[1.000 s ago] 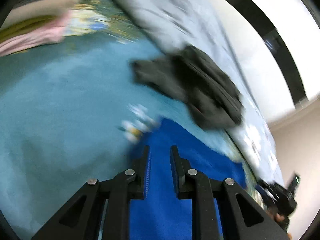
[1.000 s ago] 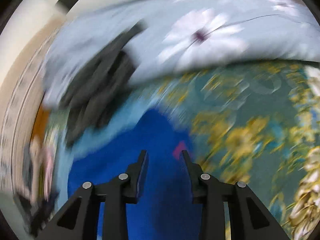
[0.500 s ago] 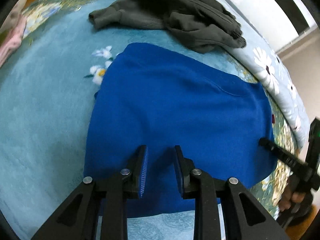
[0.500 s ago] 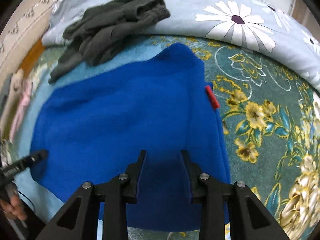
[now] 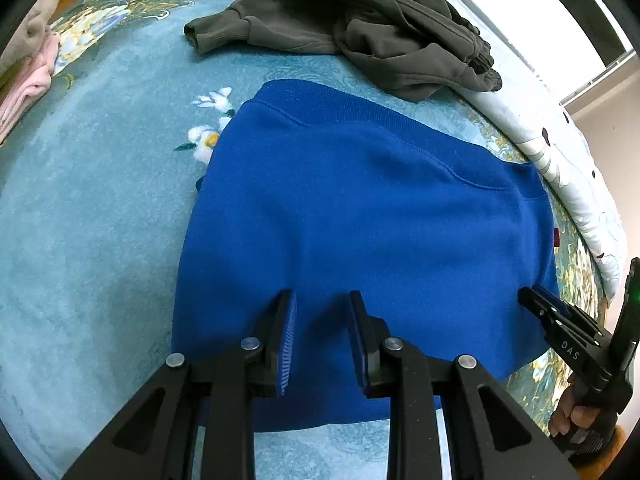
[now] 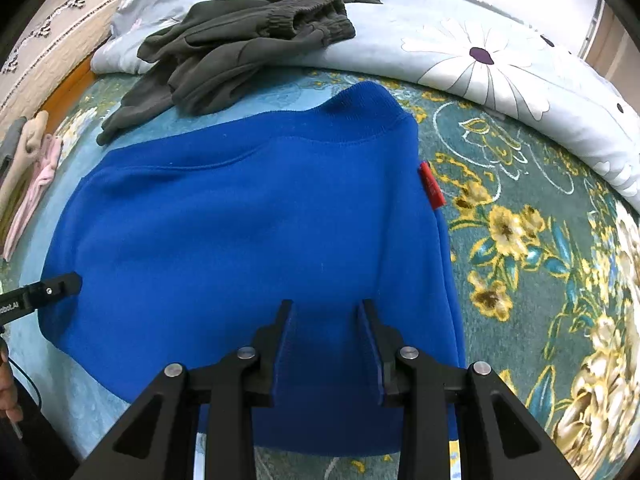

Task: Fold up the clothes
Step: 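Grasp the folded blue sweatshirt edge with both grippers side by side, then lift the folded sweatshirt off the blanket with both grippers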

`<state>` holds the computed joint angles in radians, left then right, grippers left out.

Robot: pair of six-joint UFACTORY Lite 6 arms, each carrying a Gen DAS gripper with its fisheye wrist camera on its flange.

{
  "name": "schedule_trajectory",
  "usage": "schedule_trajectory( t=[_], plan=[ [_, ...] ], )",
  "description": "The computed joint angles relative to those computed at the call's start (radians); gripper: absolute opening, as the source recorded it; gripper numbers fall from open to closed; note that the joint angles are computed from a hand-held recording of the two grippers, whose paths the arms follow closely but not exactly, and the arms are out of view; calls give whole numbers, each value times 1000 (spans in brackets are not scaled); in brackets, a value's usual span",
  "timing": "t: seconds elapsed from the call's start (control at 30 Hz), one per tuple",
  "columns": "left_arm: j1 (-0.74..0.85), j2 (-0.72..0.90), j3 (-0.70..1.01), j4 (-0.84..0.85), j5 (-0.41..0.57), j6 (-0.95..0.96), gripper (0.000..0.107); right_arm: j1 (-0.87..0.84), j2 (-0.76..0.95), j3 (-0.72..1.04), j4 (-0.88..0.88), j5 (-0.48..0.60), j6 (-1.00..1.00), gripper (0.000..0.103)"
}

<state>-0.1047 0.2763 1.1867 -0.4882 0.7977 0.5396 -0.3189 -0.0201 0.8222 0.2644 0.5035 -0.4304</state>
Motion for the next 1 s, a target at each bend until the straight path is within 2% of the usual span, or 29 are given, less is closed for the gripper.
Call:
schedule_trajectory(
  t=[0.1, 0.17, 0.3, 0.33, 0.43, 0.53, 0.73, 0.83, 0.93, 1.0],
  plan=[
    [6, -4, 3, -9, 8, -2, 26, -11, -8, -6, 15, 11, -32, 35],
    [28, -11, 7, -35, 27, 7, 27, -59, -14, 2, 99, 51, -137, 35],
    [172, 4, 63, -187, 123, 50, 42, -309, 28, 87, 396, 255, -421, 38],
    [207, 23, 94, -212, 151, 55, 47, -364, 69, 124, 433, 309, -445, 44],
    [249, 91, 200, -193, 196, 43, 57, -496, 195, 238, 501, 455, -459, 47],
    [259, 179, 311, -134, 246, 34, 67, -543, 220, 257, 530, 495, -444, 51],
    [288, 437, 505, -152, 418, -23, 75, -550, 229, 257, 517, 518, -395, 52],
    [282, 528, 564, -125, 433, -55, 76, -540, 228, 257, 514, 518, -380, 52],
    [291, 554, 575, -184, 456, -23, 80, -553, 289, 299, 557, 544, -383, 52],
    [292, 566, 576, -231, 483, 13, 80, -573, 361, 343, 610, 583, -400, 60]
  ],
)
